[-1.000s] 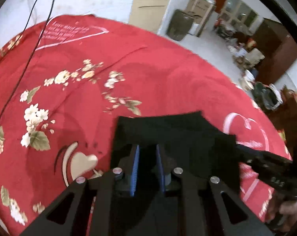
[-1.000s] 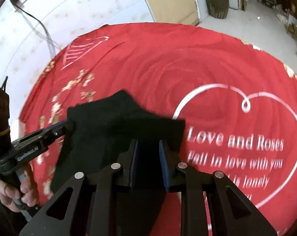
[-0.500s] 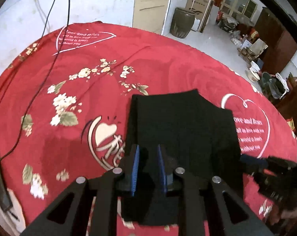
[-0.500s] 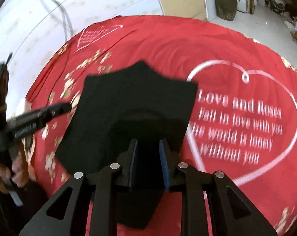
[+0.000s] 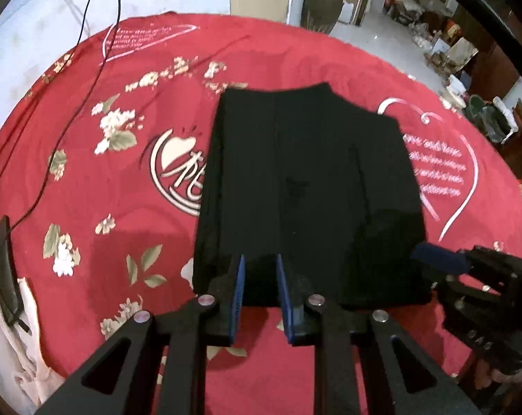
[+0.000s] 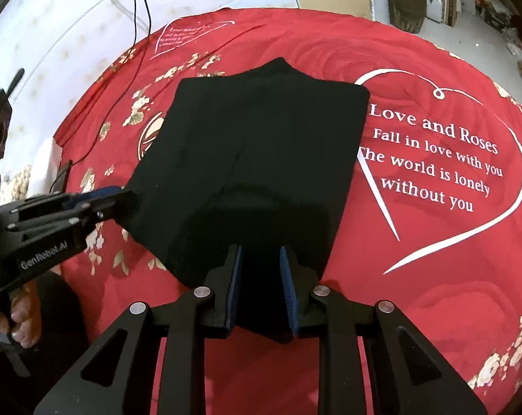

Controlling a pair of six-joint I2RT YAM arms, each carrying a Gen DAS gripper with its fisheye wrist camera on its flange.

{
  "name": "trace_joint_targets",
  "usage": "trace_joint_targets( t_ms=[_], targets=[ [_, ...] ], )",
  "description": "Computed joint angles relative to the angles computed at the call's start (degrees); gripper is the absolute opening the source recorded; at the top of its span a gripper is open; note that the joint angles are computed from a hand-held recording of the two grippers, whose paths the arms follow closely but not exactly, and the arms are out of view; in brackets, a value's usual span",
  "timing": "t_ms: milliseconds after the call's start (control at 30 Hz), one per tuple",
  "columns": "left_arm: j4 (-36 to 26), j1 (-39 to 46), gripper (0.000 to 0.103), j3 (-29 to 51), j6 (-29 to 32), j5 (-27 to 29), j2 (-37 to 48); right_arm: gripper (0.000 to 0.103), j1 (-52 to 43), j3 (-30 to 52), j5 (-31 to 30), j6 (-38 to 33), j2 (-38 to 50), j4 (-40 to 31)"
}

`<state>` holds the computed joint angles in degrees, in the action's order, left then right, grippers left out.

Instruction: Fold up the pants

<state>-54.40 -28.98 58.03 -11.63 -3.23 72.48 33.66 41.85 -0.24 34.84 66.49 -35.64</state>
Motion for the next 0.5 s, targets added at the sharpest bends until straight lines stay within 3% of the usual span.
trace_joint_targets(
  t_ms=[400,500],
  targets=[
    [3.3,-1.4,0.023,-2.7,2.1,-2.5,-0.1,0.023,2.4,-0.8,3.5,-0.8,0.6,1.6],
    [4.1,-1.7,0.023,-2.4,2.8,-3.3,0.4,0.023,0.3,1.1,0.6,-1.1,1.6,-0.4]
  ],
)
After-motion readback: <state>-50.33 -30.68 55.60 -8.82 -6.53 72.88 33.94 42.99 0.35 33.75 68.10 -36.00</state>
